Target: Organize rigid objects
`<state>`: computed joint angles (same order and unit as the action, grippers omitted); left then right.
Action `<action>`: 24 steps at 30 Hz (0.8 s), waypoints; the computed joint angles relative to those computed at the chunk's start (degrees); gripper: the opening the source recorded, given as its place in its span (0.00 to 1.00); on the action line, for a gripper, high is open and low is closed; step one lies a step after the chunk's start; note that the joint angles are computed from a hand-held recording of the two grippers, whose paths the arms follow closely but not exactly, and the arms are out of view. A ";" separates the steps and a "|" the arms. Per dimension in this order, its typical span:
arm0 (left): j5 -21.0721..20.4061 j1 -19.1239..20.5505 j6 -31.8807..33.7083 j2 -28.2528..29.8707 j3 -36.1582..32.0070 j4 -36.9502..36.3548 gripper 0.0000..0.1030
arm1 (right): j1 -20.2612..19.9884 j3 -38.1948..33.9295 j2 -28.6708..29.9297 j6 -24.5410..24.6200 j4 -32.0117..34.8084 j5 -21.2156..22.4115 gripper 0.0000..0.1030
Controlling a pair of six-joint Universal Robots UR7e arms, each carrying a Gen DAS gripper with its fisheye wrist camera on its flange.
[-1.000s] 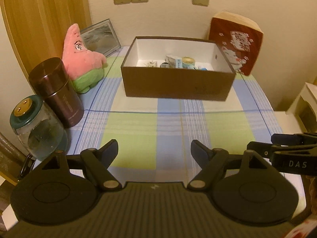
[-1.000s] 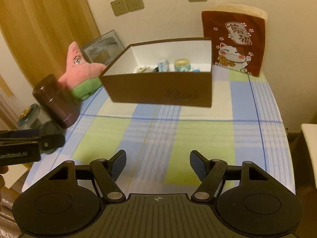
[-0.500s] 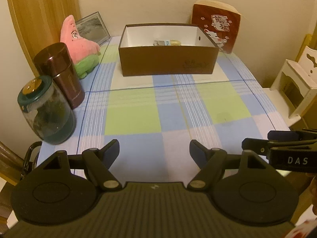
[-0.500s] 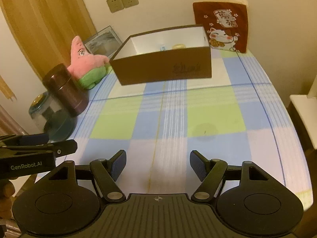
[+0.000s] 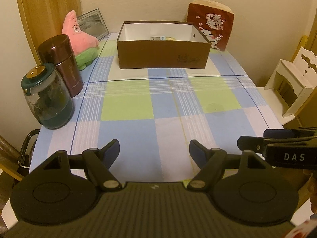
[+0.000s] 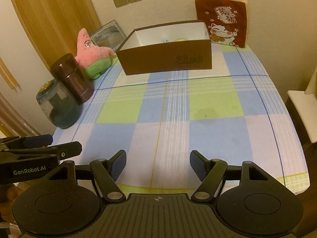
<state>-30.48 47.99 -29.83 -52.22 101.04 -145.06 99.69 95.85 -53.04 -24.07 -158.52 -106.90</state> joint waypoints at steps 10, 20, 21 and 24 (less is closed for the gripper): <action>0.64 -1.10 -2.45 -0.17 0.91 1.54 0.74 | -0.77 1.83 -2.01 -0.24 0.52 0.59 0.69; 0.43 -1.56 -1.86 -0.23 1.56 0.63 0.74 | -0.76 3.20 -2.98 -0.45 -0.37 0.52 0.69; 0.46 -1.61 -1.89 -0.23 1.64 0.57 0.74 | -0.67 3.29 -2.96 -0.33 -0.50 0.43 0.69; 0.43 -1.58 -1.67 -0.35 1.77 0.39 0.74 | -0.67 3.47 -3.07 -0.29 -0.58 0.42 0.69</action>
<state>-30.05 46.42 -31.50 -52.57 102.81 -144.67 99.02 99.32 -56.11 -24.36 -159.10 -106.48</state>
